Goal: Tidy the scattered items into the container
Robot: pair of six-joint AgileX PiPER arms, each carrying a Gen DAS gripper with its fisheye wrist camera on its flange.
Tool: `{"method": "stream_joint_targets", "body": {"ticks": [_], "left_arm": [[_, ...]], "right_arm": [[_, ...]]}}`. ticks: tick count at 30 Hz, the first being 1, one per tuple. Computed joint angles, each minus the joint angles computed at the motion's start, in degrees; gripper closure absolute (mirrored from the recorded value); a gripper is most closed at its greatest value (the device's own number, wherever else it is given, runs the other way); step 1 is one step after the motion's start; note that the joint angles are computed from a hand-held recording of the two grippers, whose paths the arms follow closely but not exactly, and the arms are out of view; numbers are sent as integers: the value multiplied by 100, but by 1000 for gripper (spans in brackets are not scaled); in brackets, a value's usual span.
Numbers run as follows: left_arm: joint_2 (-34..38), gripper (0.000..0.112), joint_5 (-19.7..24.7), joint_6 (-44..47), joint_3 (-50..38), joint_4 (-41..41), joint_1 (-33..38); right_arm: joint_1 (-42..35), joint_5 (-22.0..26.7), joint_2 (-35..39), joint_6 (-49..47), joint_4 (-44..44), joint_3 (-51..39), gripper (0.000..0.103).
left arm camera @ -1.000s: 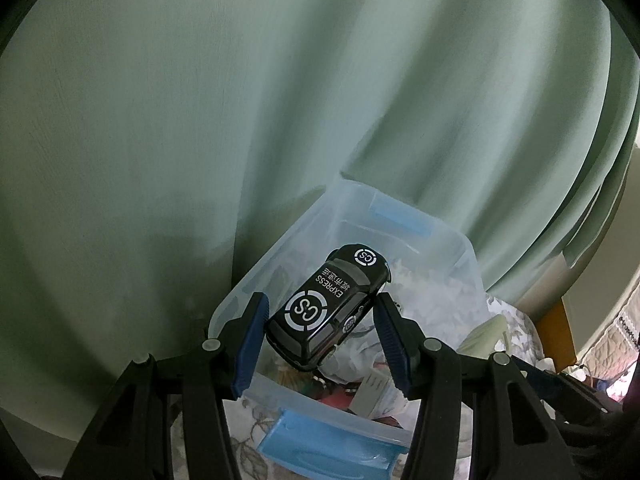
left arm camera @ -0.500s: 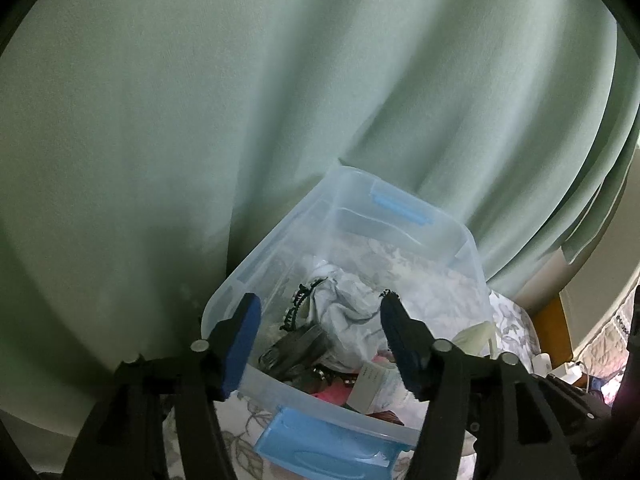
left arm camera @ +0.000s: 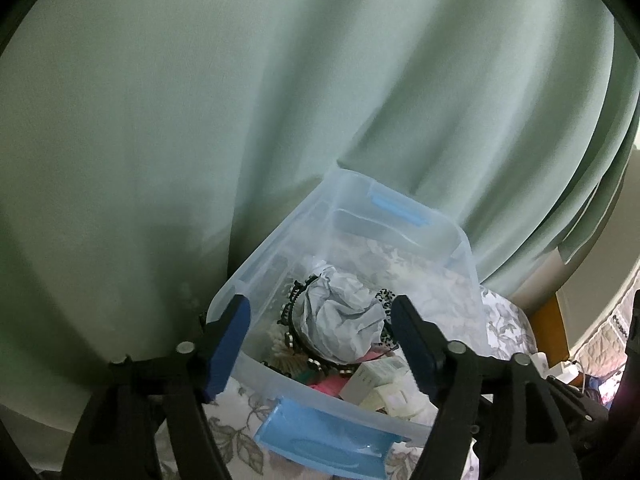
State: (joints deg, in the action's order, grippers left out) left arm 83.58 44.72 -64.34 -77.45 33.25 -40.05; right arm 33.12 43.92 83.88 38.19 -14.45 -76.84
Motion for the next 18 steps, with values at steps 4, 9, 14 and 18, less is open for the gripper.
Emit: {"method": "stream_joint_targets", "body": {"ticks": [4, 9, 14, 18], "left_arm": [[63, 37, 81, 80, -109, -9, -28], [-49, 35, 86, 322, -99, -287, 60], [-75, 27, 231, 334, -167, -128, -81], [-138, 27, 387, 493, -207, -141, -155]], "right_arm": [[60, 67, -90, 128, -129, 26, 31], [108, 101, -253, 236, -210, 130, 24], [140, 146, -435, 390, -328, 257, 24], [133, 159, -612, 467, -370, 370, 24]]}}
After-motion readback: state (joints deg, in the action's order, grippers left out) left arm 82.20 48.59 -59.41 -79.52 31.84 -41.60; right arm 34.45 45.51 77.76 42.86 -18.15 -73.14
